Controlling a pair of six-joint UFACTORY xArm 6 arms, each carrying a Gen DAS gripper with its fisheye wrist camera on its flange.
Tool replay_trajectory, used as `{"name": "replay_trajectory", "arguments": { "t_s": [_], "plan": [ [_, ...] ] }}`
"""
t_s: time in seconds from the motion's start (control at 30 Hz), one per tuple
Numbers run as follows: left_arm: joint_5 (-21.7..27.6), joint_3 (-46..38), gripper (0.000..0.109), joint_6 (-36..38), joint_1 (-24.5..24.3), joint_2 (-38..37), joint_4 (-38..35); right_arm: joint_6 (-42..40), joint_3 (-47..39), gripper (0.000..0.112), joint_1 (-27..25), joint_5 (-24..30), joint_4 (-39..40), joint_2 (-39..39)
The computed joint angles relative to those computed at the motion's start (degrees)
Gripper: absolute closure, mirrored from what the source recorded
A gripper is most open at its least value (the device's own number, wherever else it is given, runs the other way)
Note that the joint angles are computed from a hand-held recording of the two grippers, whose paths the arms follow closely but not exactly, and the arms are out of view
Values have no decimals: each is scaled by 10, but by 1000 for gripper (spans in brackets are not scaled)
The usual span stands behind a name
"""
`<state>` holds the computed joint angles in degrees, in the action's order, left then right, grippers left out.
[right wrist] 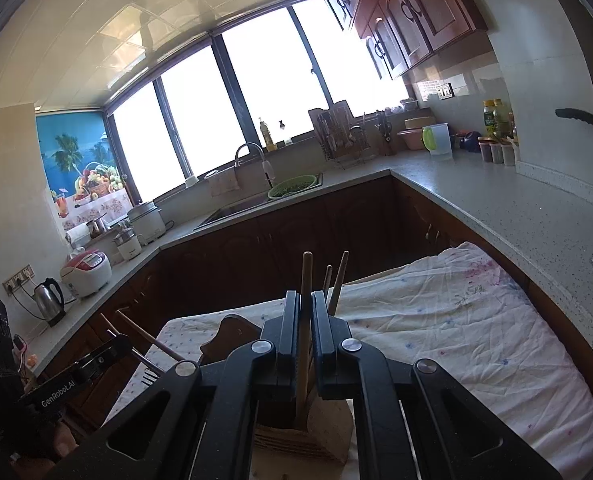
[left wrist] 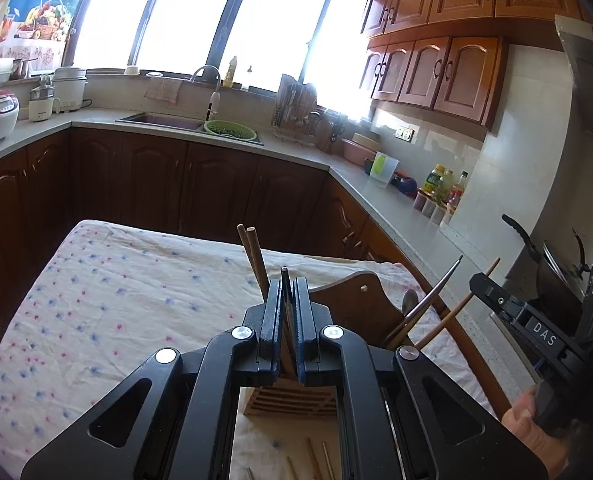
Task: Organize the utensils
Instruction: 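Lower both held chopsticks into the wooden holder, then open both tools and withdraw them back toward the remaining chopsticks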
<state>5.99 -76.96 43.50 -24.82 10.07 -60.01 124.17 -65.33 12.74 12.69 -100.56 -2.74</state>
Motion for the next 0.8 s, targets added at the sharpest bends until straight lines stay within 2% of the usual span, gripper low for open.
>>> {"name": "replay_trajectory", "arguments": {
  "t_s": [0.2,0.27,0.37,0.4,0.53,0.67,0.7,0.73,0.8],
  "plan": [
    [14,-2,104,-34,6,0,33,-11,-1,107,-2,-3,14,1],
    [24,-3,104,-43,11,-2,38,-12,0,101,-2,-6,19,0],
    [39,2,101,-41,15,-12,30,0,2,100,-7,-19,16,-3],
    [39,5,97,-44,16,-16,32,8,4,97,-9,-21,10,-7],
    [26,28,79,-25,14,-40,7,74,21,65,-8,-19,-41,-34],
    [3,68,47,-33,9,-72,17,142,48,54,-2,-6,-93,-71],
    [-3,79,40,-28,8,-82,12,160,57,48,0,-1,-106,-81],
    [-9,93,36,-28,8,-93,14,172,67,43,3,5,-113,-91],
    [-27,122,28,-28,5,-115,18,191,89,39,9,14,-122,-113]
  ]
}}
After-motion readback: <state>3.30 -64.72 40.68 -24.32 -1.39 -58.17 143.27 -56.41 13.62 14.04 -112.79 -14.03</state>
